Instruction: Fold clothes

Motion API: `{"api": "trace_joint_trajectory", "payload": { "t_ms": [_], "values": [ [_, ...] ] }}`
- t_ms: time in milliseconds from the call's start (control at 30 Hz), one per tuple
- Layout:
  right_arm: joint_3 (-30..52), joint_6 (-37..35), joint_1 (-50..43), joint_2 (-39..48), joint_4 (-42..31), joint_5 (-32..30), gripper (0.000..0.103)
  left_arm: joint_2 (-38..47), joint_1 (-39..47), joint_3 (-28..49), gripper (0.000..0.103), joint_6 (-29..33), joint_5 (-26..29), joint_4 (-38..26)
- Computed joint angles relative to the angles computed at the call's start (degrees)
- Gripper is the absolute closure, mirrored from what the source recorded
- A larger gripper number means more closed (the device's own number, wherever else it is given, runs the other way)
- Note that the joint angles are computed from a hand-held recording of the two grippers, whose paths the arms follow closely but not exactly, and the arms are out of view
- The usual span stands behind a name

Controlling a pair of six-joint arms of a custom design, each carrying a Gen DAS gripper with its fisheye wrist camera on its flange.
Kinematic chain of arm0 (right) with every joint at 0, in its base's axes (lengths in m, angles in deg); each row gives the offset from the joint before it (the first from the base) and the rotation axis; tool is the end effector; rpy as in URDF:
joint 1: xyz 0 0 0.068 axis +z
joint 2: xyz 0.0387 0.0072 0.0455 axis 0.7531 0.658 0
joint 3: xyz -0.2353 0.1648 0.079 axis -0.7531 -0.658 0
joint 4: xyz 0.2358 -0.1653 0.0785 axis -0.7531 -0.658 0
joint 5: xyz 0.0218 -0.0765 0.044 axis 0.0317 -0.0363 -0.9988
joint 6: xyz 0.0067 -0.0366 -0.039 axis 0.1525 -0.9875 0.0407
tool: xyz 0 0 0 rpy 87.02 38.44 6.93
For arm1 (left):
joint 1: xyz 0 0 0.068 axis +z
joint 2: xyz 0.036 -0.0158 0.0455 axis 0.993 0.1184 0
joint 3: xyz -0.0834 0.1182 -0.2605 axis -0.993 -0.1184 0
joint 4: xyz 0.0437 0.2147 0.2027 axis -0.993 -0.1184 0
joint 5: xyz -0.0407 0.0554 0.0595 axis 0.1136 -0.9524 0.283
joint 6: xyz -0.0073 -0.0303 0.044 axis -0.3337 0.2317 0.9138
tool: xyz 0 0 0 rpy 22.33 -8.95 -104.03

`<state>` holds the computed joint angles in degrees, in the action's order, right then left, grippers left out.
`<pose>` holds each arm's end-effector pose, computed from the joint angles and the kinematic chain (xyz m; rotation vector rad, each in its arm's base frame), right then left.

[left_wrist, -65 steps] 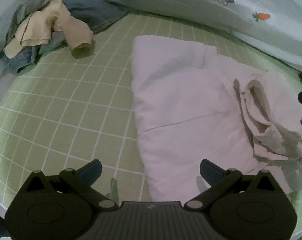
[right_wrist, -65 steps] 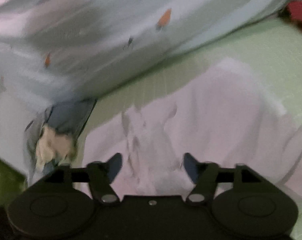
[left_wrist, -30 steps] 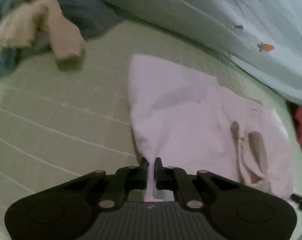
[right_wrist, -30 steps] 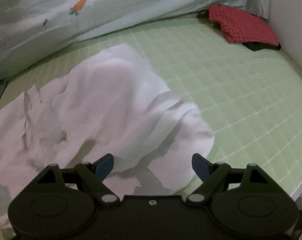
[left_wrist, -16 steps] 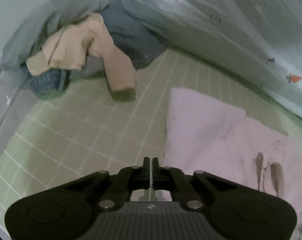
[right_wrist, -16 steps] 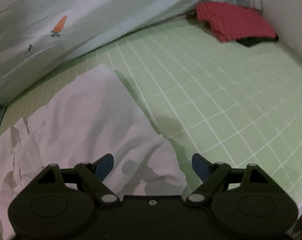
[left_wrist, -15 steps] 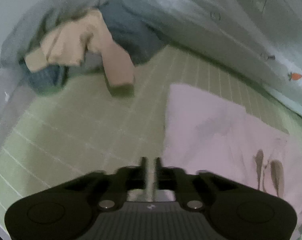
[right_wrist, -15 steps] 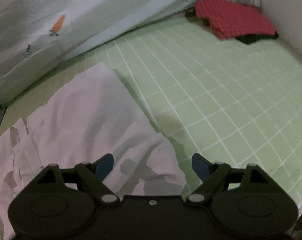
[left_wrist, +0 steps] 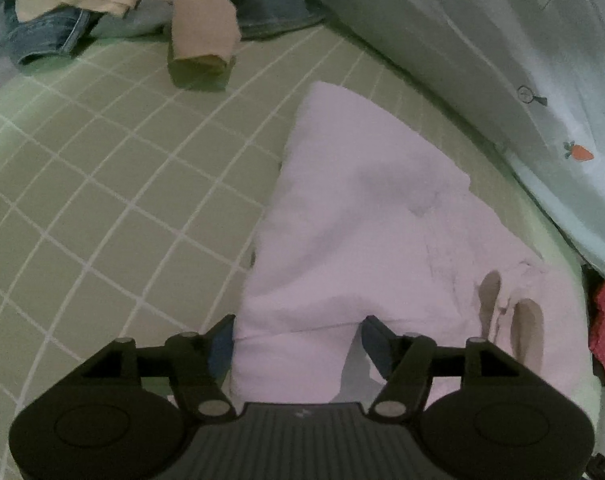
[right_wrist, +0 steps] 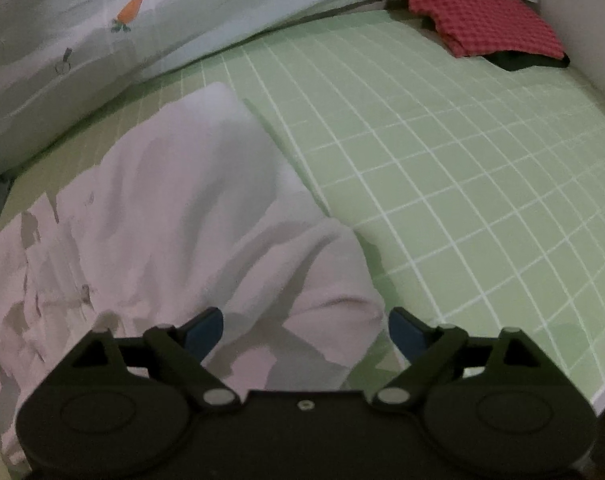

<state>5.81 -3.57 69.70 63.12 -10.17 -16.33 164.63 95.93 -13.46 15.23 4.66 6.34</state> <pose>0.2163 0.0719 0.1072 0.6625 2.5395 0.0192 0.3278 0.0602 0.1056 -0.3275 2.6329 -0.4910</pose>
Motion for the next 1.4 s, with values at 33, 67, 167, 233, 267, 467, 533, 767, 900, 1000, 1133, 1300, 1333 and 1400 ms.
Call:
{"api": "trace_joint_trajectory", "payload": {
  "t_ms": [33, 67, 167, 233, 267, 467, 533, 767, 900, 1000, 1133, 1300, 1333, 1400],
  "values": [
    [-0.1, 0.5, 0.3, -0.2, -0.5, 0.4, 0.012, -0.1, -0.3, -0.1, 0.036, 0.2, -0.3, 0.3],
    [-0.3, 1.1, 0.6, -0.5, -0.9, 0.6, 0.012, 0.1, -0.6, -0.1, 0.037, 0.3, -0.4, 0.5],
    [-1.2, 2.0, 0.2, -1.4, -0.8, 0.4, 0.012, 1.5, 0.3, 1.2, 0.078, -1.4, 2.2, -0.8],
    [-1.7, 1.8, -1.3, -1.8, 0.1, -0.5, 0.012, 1.8, 1.2, 2.3, 0.092, -3.2, 4.7, -2.1],
    [-1.9, 1.6, -2.1, -2.0, 0.6, -0.9, 0.012, 0.7, 1.3, 2.2, 0.093, -4.3, 5.9, -2.2],
    [-3.6, -1.8, -8.4, -4.1, 4.0, -4.0, 0.012, -10.1, -6.1, 2.1, 0.095, -9.3, 7.5, -1.0],
    [-4.7, -4.2, -11.8, -5.6, 5.0, -5.7, 0.012, -11.9, -12.6, 3.3, 0.095, -11.3, 5.7, -0.2],
    [-9.0, -16.2, -26.5, -12.8, 3.9, -12.9, 0.012, -2.8, -35.4, 10.8, 0.092, -19.6, -1.5, 5.2],
    [-10.0, -24.6, -36.6, -14.2, 2.6, -17.2, 0.012, 7.3, -43.1, 13.7, 0.087, -28.9, -6.0, 6.5],
    [-9.6, -30.1, -42.2, -13.2, 3.2, -19.5, 0.012, 8.3, -45.9, 13.2, 0.079, -29.4, -10.2, 7.9],
    [-7.5, -31.6, -42.6, -9.3, 5.6, -20.8, 0.012, 4.2, -44.3, 10.7, 0.033, -33.9, -6.6, 12.2],
    [-5.2, -27.9, -31.5, -6.8, 9.3, -18.6, 0.012, -5.0, -43.9, 7.4, 0.017, -30.4, -12.9, 10.8],
    [-4.7, -27.1, -28.8, -6.4, 10.1, -17.6, 0.012, -7.3, -43.5, 6.5, 0.016, -28.8, -14.7, 9.7],
    [-3.4, -25.9, -23.6, -5.1, 11.9, -15.9, 0.008, -10.2, -41.7, 5.7, 0.016, -26.9, -16.5, 6.8]
  ]
}}
